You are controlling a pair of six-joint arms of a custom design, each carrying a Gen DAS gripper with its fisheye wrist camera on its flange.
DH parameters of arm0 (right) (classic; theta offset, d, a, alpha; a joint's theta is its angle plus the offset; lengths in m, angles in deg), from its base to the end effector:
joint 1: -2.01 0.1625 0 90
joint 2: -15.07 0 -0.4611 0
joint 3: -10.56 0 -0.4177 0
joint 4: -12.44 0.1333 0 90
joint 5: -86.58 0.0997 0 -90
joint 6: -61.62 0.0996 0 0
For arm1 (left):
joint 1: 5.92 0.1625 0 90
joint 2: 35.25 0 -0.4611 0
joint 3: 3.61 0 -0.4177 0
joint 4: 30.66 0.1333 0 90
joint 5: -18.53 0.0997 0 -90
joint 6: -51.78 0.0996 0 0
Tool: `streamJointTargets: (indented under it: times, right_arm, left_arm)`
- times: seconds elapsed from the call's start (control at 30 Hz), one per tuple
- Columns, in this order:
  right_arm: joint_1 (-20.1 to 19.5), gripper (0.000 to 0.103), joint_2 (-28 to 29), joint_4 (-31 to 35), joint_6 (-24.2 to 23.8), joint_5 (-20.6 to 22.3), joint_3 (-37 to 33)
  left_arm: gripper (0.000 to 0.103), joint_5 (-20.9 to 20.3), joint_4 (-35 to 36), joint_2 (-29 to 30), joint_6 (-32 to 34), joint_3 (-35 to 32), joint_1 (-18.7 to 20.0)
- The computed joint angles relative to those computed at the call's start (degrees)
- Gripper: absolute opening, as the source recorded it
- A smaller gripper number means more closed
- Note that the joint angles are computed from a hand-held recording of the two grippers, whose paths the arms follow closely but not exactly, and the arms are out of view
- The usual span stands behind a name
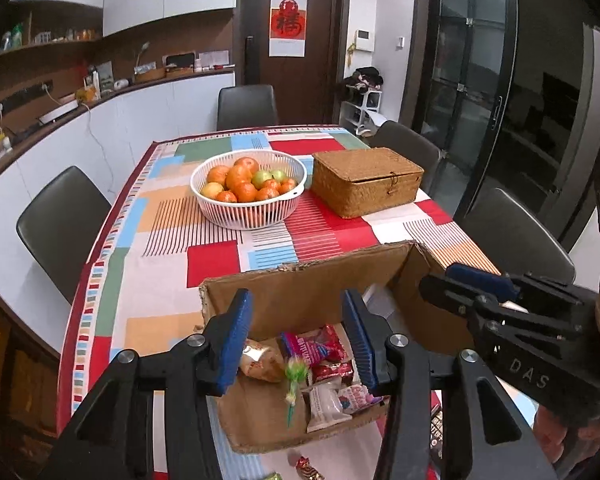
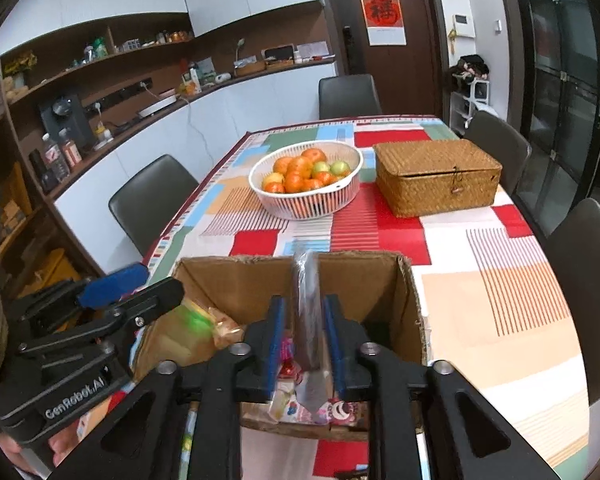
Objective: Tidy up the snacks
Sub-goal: 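Lift both held snacks over the box and open both grippers to drop them, then move both tools back toward the remaining candies on the table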
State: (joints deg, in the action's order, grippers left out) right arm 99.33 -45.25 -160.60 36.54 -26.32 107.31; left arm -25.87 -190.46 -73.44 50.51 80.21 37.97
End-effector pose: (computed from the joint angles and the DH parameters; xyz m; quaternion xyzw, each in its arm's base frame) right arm 0.1829 -0.6818 0.3245 0.1757 -0.8863 0.3550 0.2400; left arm -0.4160 -0.6839 0.1262 0.2688 0.8642 -0.3290 0.2694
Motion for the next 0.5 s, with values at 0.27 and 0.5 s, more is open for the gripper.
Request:
streamJointTargets:
  times: [0.27, 0.5]
  right_arm:
    - [1.13, 0.031, -2.26, -6.50, -4.62, 1.26, 5.48]
    - [2.00, 0.031, -4.42, -9.11, -6.76, 4.22, 11.38]
  left_arm:
    - [0.046, 0.53, -4.20, -4.50, 0.81, 7.57, -1.54]
    - [0.046, 2.08, -7.01, -8.34, 2.32, 14.52, -3.02]
